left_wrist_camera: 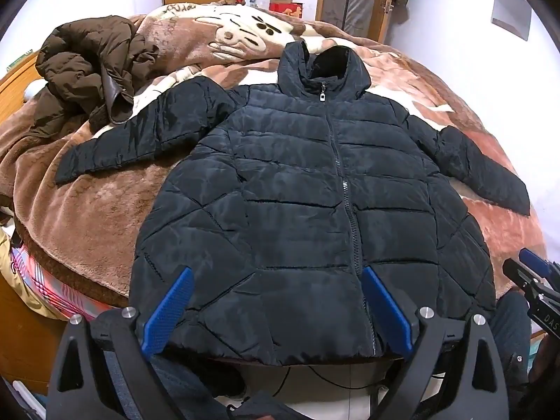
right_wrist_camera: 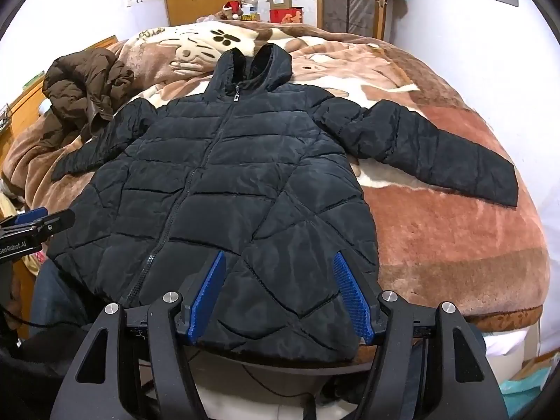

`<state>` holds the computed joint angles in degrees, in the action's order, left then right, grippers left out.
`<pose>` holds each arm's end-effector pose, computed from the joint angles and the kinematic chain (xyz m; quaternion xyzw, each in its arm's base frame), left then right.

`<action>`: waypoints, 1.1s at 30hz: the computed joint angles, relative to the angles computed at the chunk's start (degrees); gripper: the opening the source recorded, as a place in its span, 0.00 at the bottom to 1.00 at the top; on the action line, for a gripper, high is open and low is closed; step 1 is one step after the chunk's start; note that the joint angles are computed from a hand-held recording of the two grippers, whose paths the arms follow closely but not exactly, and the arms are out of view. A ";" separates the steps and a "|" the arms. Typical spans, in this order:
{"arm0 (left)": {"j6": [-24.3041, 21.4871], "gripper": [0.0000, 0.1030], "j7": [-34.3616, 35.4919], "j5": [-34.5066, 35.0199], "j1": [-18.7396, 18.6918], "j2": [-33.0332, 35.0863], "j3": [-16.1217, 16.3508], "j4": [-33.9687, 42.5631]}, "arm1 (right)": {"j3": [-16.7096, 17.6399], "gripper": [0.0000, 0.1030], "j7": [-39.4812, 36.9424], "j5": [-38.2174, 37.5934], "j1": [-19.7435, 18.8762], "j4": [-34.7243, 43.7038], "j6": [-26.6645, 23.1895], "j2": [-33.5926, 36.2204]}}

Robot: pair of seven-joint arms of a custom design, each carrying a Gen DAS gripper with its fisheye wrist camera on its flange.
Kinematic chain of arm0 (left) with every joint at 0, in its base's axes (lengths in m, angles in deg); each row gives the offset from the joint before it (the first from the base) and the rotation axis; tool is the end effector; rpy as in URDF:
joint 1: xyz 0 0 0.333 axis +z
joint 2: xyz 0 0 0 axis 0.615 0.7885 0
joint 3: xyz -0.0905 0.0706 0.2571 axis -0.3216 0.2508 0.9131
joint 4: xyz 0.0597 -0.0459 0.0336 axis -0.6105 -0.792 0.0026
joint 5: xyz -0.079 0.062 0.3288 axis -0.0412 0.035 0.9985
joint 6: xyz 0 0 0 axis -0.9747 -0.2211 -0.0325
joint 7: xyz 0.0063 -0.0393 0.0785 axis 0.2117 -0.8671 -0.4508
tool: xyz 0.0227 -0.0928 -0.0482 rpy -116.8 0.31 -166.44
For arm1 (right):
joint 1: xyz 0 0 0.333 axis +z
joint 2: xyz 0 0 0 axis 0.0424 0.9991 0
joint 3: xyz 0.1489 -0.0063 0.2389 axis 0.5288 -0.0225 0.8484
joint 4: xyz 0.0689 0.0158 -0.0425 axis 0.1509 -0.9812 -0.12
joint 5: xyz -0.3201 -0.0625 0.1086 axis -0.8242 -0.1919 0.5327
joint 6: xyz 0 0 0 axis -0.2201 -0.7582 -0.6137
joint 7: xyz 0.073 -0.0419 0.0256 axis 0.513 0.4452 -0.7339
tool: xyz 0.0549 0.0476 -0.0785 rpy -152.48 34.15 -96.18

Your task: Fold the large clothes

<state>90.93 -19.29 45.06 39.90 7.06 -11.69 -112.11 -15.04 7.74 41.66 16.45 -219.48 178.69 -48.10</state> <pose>0.4598 -0.0851 0.5148 -0.7133 0.6298 -0.2302 0.2039 0.4643 0.0964 0.5334 -0.7273 0.6027 -0.1885 0.2687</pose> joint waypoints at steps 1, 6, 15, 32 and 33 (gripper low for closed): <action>-0.96 0.94 -0.26 0.25 0.20 1.55 -0.19 1.86 | 0.03 0.62 0.01 -0.06 -0.03 -0.02 -0.01 -0.04; -0.77 0.94 -0.95 0.92 -0.14 1.49 -0.06 1.76 | 0.03 0.62 -0.06 -0.24 -0.10 0.07 0.08 0.11; -0.94 0.94 -0.55 0.71 -0.52 1.86 0.29 2.23 | 0.26 0.62 0.25 -0.86 -0.34 0.26 0.06 0.16; -1.00 0.94 -0.74 0.59 -1.41 1.63 0.56 2.18 | 0.37 0.62 0.68 -1.42 -0.28 0.25 -0.05 -0.09; -0.99 0.94 -0.75 0.52 -1.36 1.61 0.43 2.18 | 0.40 0.62 0.78 -1.47 -0.28 0.19 -0.04 -0.17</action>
